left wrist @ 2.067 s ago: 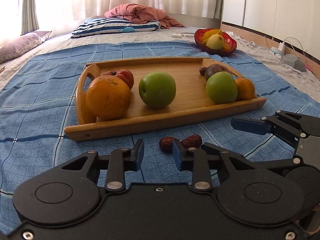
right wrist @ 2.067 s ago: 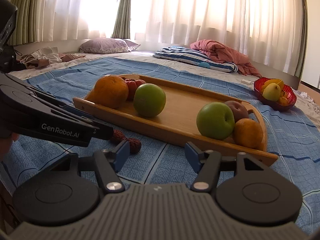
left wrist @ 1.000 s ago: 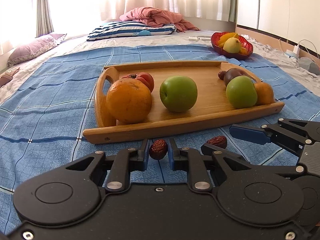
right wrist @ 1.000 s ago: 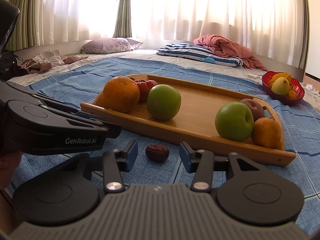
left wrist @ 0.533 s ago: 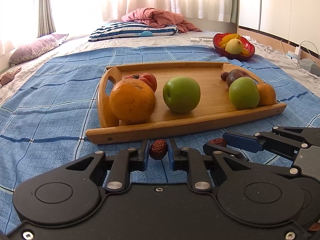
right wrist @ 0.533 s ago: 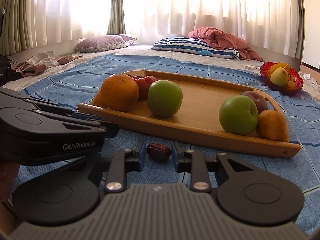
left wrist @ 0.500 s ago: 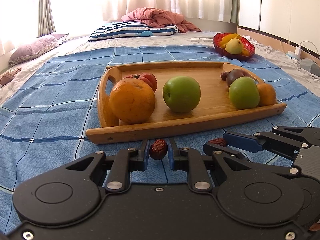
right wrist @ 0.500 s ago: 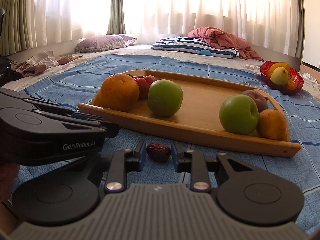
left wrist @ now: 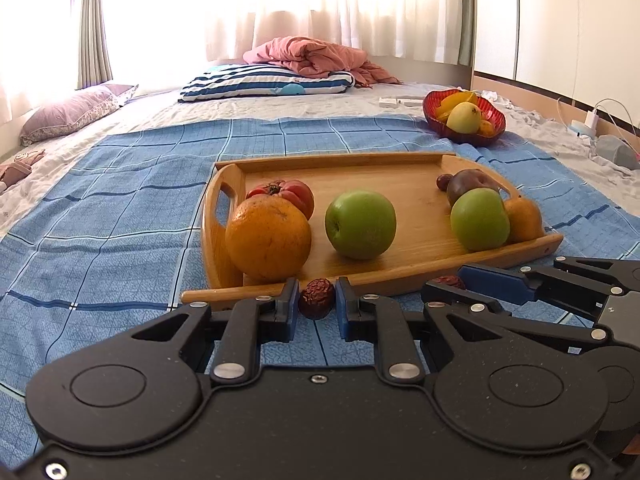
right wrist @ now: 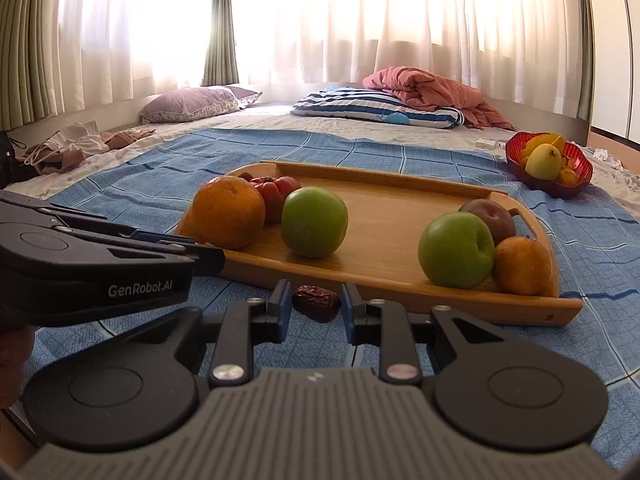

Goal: Organize fruits
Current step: 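Carry the date over the tray with the left gripper while the right carries its date there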

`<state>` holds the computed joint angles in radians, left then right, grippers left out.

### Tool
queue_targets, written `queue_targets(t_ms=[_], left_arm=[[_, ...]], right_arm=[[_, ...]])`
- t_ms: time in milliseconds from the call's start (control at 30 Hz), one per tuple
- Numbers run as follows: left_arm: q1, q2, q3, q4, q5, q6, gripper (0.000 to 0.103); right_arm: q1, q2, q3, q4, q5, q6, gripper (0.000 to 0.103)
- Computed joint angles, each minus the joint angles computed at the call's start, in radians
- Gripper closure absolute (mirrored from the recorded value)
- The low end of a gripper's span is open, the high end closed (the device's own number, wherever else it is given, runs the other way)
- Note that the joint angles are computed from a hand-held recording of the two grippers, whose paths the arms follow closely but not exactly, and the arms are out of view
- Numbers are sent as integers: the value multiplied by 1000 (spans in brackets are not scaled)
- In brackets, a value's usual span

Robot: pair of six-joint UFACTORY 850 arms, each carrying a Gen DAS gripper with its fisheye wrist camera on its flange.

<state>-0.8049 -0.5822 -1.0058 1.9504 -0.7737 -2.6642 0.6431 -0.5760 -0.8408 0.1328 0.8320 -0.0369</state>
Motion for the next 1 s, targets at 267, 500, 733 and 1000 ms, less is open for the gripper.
queue_targets(t_ms=[267, 500, 733, 1000], left_arm=[[6, 20, -16, 21, -5, 19, 85], [29, 27, -47, 35, 11, 41, 85], [71, 33, -83, 74, 45, 37, 85], [145, 30, -134, 134, 146, -4, 85]], right_arm=[[-7, 29, 8, 23, 20, -24, 72], [-22, 49, 2, 48, 21, -58, 72], [-63, 61, -32, 26, -15, -45, 72], [-111, 48, -107, -29, -84, -12, 72]])
